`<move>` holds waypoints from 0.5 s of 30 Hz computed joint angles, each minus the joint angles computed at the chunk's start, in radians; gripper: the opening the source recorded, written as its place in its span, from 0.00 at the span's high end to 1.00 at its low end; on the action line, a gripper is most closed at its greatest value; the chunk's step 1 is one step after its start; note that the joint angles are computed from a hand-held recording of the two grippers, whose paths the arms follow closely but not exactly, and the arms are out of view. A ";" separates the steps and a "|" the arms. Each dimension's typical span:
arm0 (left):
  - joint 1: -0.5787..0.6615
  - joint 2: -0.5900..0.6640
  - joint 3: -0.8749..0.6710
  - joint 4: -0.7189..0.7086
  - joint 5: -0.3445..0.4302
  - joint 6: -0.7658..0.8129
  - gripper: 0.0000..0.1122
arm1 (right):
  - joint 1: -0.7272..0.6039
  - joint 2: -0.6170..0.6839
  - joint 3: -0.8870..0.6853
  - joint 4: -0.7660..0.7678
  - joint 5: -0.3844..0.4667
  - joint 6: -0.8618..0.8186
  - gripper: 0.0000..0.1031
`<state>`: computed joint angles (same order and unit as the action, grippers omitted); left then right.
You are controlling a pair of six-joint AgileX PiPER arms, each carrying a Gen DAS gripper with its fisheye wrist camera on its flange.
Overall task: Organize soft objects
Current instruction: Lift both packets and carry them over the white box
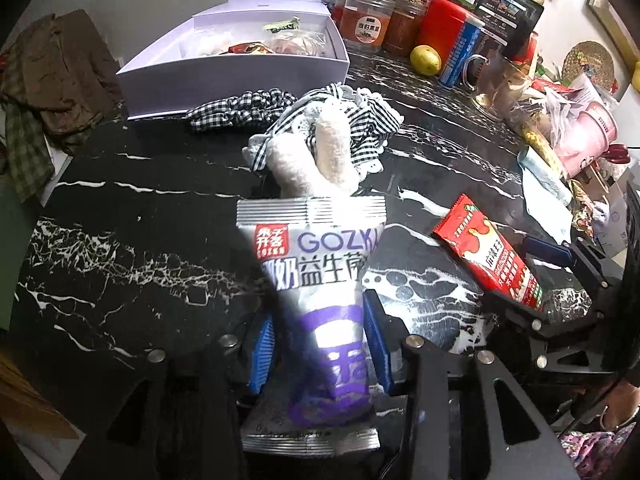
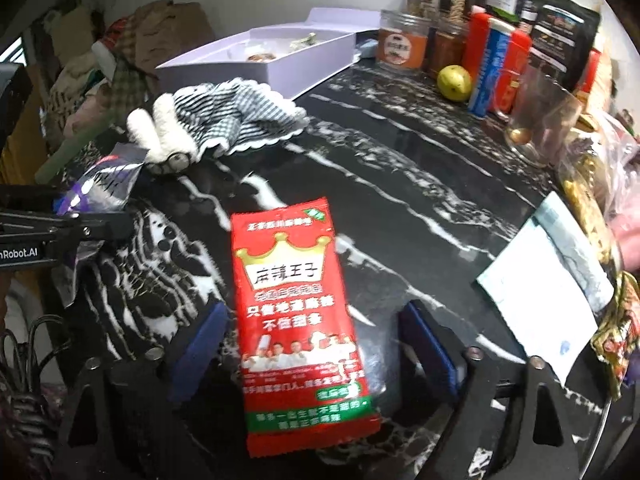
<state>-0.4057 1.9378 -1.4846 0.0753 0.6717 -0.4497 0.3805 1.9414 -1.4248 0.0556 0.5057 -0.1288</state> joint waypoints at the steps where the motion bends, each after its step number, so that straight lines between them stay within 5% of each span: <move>1: -0.001 0.004 -0.008 0.005 0.004 -0.007 0.64 | 0.001 -0.008 0.011 -0.017 -0.020 0.021 0.41; 2: 0.000 0.005 -0.014 0.007 0.009 -0.010 0.64 | 0.004 -0.016 0.020 -0.046 -0.037 0.055 0.54; 7: 0.002 -0.003 0.006 0.013 -0.015 -0.041 0.64 | 0.001 -0.009 0.005 -0.036 -0.023 0.044 0.57; 15: 0.016 -0.052 0.086 -0.067 -0.078 -0.024 0.68 | -0.045 -0.065 0.106 0.196 -0.091 -0.162 0.57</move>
